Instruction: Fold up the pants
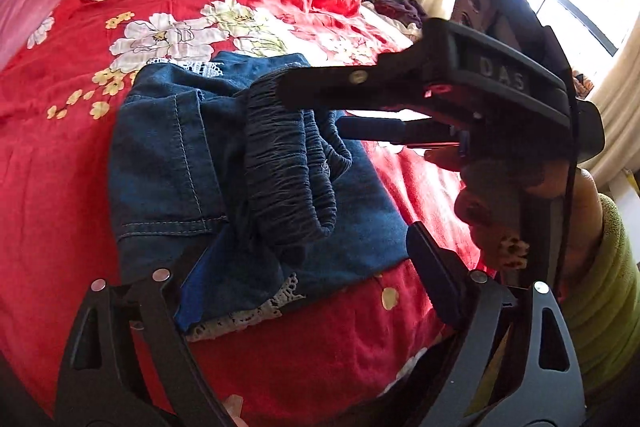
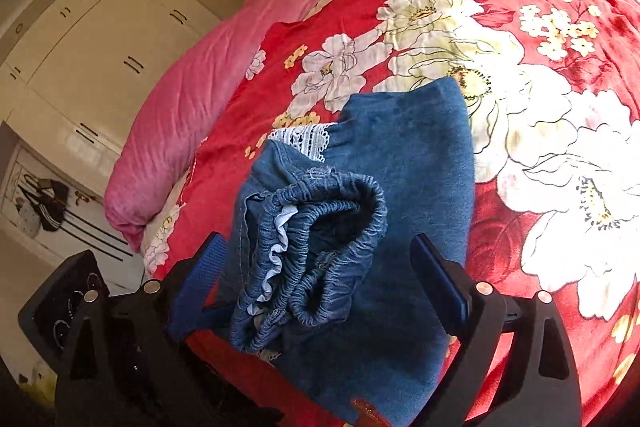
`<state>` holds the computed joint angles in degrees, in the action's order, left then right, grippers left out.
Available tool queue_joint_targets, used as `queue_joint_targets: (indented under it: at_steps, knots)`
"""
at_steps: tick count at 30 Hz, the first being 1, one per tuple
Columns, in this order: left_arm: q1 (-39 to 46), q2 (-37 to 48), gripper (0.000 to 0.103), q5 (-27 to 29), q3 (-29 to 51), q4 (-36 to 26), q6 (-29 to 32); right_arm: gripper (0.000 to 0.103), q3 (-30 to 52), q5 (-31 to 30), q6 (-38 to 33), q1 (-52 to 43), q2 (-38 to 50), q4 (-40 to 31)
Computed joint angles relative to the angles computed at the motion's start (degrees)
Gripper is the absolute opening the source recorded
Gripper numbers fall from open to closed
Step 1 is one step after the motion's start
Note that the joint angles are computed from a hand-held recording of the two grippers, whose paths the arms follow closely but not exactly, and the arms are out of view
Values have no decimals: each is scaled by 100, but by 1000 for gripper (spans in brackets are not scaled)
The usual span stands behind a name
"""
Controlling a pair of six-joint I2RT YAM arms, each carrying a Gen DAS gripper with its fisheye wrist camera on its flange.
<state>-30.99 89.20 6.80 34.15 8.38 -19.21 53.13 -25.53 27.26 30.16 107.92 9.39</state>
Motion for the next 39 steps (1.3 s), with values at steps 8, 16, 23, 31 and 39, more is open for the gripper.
queue_joint_targets:
  at_steps: [8, 16, 23, 31, 39]
  knots:
    - [68, -257, 81, 1, -200, -17, -64, 32, -111, -34, -484, 123, -287, -9]
    - [41, -195, 81, 6, -220, -32, -70, 51, -15, 516, -339, 22, 25, -265]
    - [129, -741, 87, -215, -321, -403, 7, 72, -656, 823, -163, -89, -812, 8]
    - [877, -1483, 90, -667, -426, -876, 161, 80, -1436, 898, -226, 29, -1754, 66]
    - [1698, -1085, 60, -481, 102, -992, 398, 80, -1455, 624, 174, 873, -1350, 178]
